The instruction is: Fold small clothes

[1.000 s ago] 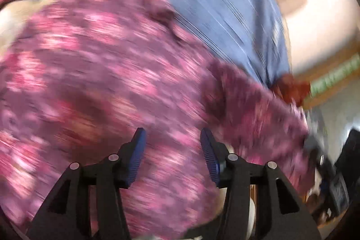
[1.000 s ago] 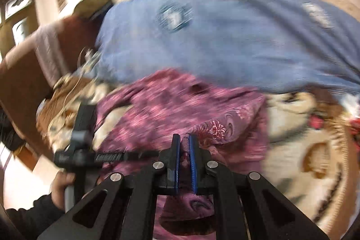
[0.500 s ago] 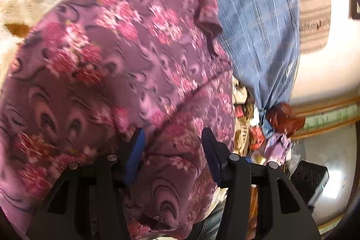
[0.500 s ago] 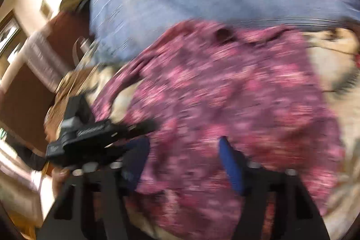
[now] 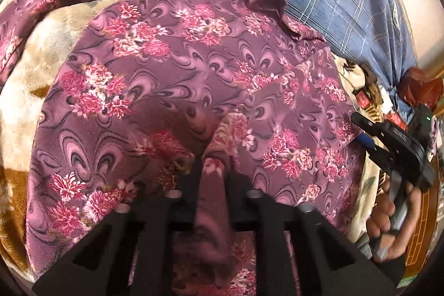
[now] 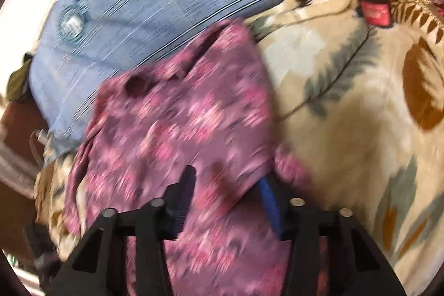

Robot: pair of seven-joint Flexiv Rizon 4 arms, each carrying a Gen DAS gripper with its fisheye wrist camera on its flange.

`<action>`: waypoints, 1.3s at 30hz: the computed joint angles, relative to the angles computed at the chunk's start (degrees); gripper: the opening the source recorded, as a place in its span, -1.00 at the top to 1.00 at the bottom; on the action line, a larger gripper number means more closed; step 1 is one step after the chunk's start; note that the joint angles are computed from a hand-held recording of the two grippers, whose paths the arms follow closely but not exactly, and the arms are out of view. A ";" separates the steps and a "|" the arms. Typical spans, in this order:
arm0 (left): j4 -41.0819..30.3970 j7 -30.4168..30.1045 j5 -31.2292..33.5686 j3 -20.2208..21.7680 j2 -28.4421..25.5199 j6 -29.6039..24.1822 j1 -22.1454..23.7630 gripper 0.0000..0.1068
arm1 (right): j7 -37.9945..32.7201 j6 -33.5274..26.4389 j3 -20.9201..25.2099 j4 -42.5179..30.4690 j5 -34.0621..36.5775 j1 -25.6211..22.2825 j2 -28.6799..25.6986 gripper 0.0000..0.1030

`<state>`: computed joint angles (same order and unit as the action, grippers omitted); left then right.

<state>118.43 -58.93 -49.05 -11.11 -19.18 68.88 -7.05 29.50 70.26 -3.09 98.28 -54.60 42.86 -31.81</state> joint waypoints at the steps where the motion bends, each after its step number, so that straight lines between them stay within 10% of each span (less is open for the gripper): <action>1: 0.39 1.58 -2.15 -0.63 0.42 -0.12 0.32 0.90 | -1.88 -0.42 0.88 -0.50 1.34 -0.89 -0.18 0.80; 6: 1.62 17.52 -26.01 -4.90 4.37 -10.24 3.61 0.91 | 1.07 -9.59 -0.53 2.32 -3.95 2.25 7.23 0.90; 12: -3.06 0.50 -0.54 2.55 -1.02 -13.96 -1.40 0.89 | -3.06 -11.47 6.19 3.38 2.89 -2.99 4.29 0.77; 15: -1.67 1.40 0.82 2.06 0.45 -10.87 -1.85 0.88 | -0.51 -7.89 4.76 5.33 1.82 -2.56 5.37 0.63; 19: -2.36 -0.59 2.97 2.08 -0.07 -10.48 -1.83 0.85 | 0.92 -16.24 4.60 5.19 -5.41 -0.47 9.66 -0.47; 33: 0.24 7.82 -10.08 0.27 3.16 -9.52 -0.51 0.90 | -22.68 -8.33 7.24 -8.83 9.12 -1.41 -3.16 -0.42; 37: -2.52 -1.82 6.50 5.12 1.75 -13.10 -1.60 0.88 | -27.27 -12.33 7.67 -13.35 15.77 0.67 -5.80 -0.33; 39: -2.80 -2.09 4.91 4.33 1.62 -15.74 0.23 0.81 | -28.43 -13.19 6.47 -15.34 15.22 3.06 -5.88 -0.33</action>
